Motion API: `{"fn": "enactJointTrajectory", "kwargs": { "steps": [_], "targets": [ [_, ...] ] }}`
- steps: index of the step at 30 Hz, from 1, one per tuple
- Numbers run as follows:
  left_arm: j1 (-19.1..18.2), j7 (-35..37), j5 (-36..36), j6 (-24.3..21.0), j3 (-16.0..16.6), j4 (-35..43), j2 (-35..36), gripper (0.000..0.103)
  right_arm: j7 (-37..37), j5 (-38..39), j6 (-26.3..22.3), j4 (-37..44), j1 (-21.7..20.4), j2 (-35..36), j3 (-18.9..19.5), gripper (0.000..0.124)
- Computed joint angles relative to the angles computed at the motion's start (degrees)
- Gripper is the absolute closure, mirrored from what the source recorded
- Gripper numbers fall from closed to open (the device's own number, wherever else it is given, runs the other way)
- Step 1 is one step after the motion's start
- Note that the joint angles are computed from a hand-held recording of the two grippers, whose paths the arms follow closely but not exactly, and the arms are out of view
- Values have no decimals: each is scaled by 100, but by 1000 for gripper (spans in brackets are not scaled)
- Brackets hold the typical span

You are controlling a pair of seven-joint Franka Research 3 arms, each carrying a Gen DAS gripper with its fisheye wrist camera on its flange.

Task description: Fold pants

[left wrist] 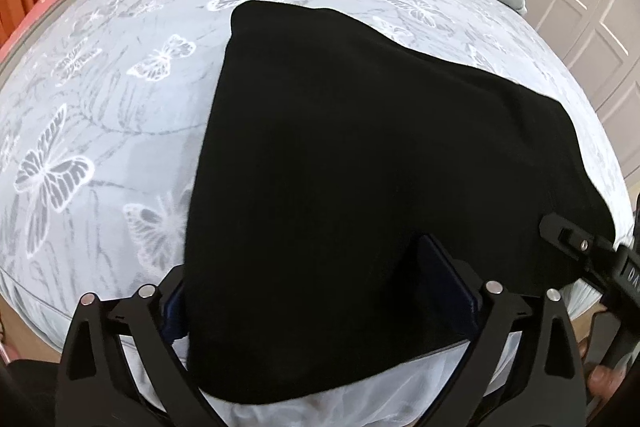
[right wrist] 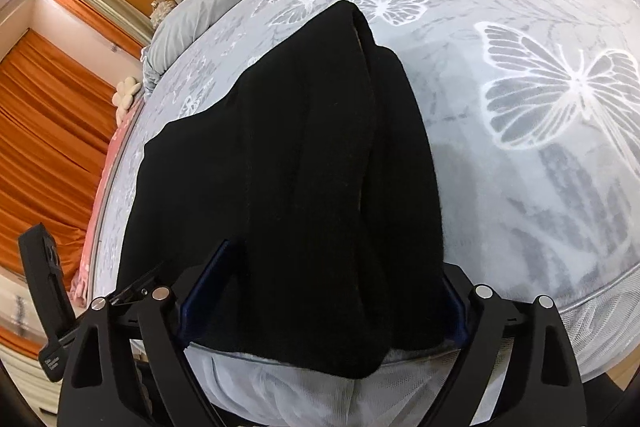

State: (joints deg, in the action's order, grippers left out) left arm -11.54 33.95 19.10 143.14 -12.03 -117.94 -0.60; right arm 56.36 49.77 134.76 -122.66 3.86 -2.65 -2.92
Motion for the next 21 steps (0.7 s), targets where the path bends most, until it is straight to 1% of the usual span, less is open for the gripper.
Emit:
{"fn": "enactJointTrajectory", "kwargs": {
  "steps": [1, 2, 3, 4, 7, 9, 12, 13, 14, 15, 16, 17, 19, 21],
  "targets": [
    [1, -9, -67, 37, 3, 3, 1, 5, 26, -10, 49, -66, 23, -58, 28, 32],
    [17, 2, -191, 128, 23, 14, 41, 5, -62, 51, 5, -58, 33, -51, 20, 26],
    [41, 26, -281, 240, 47, -20, 76, 5, -119, 84, 29, -72, 59, -49, 39, 26],
    [62, 34, -415, 350, 64, -18, 119, 5, -50, -40, 127, -99, 85, -63, 72, 26],
    [78, -113, -522, 543, 70, -15, 215, 5, 86, -383, 444, -203, 178, -133, 151, 26],
    [78, -285, -454, 599, 75, -58, 196, 5, 110, -498, 572, -245, 224, -155, 157, 26],
    [46, -443, -83, 538, 55, -74, 174, 5, 31, -285, 540, -247, 244, -161, 95, 26],
    [1, -524, 127, 498, 18, -153, 98, 13, 8, -212, 528, -257, 242, -173, 79, 28],
    [0, -458, 223, 499, 19, -152, 92, 18, -12, -184, 565, -295, 235, -206, 69, 42],
    [-15, -476, 347, 489, 5, -147, 68, 29, -127, -79, 521, -307, 229, -230, 39, 49],
    [-25, -456, 443, 477, -4, -136, 59, 40, -248, 102, 380, -299, 215, -242, -10, 59],
    [-48, -468, 554, 443, -27, -125, 39, 45, -362, 277, 230, -298, 187, -263, -62, 72],
    [-65, -334, 591, 400, -37, -108, -10, 56, -572, 468, 110, -313, 139, -320, -110, 80],
    [-77, -170, 568, 419, -46, -135, -68, 61, -719, 506, 52, -356, 118, -418, -115, 82]
  ]
}}
